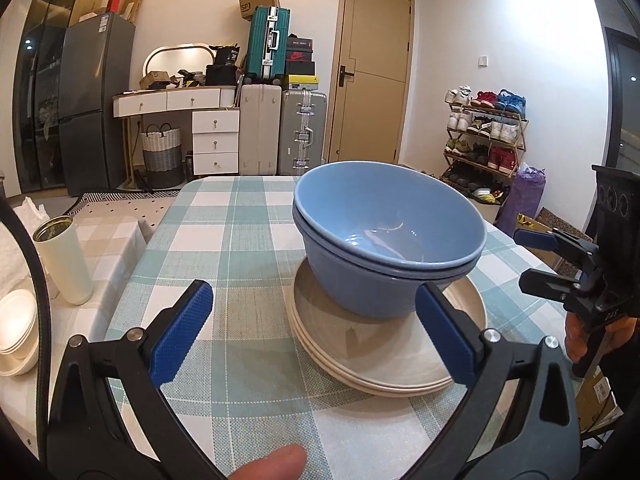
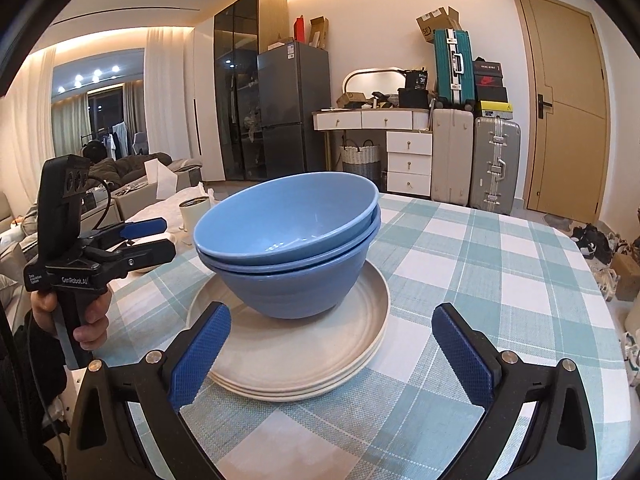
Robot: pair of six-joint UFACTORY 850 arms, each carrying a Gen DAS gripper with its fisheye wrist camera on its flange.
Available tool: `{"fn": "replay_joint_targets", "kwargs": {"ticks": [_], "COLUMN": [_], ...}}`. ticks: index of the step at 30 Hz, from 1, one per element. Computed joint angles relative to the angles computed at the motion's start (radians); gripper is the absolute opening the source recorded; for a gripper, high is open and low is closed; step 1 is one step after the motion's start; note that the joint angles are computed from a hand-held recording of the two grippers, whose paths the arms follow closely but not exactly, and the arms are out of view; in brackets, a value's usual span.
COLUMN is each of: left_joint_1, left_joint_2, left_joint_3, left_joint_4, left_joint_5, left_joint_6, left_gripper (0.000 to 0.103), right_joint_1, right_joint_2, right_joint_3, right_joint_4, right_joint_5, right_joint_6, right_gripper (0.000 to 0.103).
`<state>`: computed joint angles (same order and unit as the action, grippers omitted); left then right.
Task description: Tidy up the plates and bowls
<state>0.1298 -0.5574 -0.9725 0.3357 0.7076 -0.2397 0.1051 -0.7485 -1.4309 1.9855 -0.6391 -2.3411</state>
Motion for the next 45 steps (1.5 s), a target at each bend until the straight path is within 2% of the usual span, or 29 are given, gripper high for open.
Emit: {"fn": "replay_joint_targets", "kwargs": {"ticks": [9, 22, 45], "left_joint_1": [-0.003, 0.003, -0.002], "left_joint_2": [-0.026, -0.054, -0.047], "left_joint_3": [-0.008, -0.035, -0.024], "left_joint_4": [-0.041, -0.005, -0.028], "left_joint_5": [0.042, 0.061, 0.078], "left_joint_6": [0.055, 0.019, 0.053], "left_gripper": [0.101, 0.101, 0.101], "right_joint_1": [-0.001, -0.009, -0.005], "right_joint_2": [0.006, 0.003, 0.007], "right_joint_3": [0.027, 0.038, 0.048], "right_joint_4": [0.038, 0.063, 0.079], "right_joint_5": [-0.042, -0.071, -0.069], "right_joint_6": [-0.046, -0.050, -0.094], "right_gripper": [0.102, 0.102, 0.102]}}
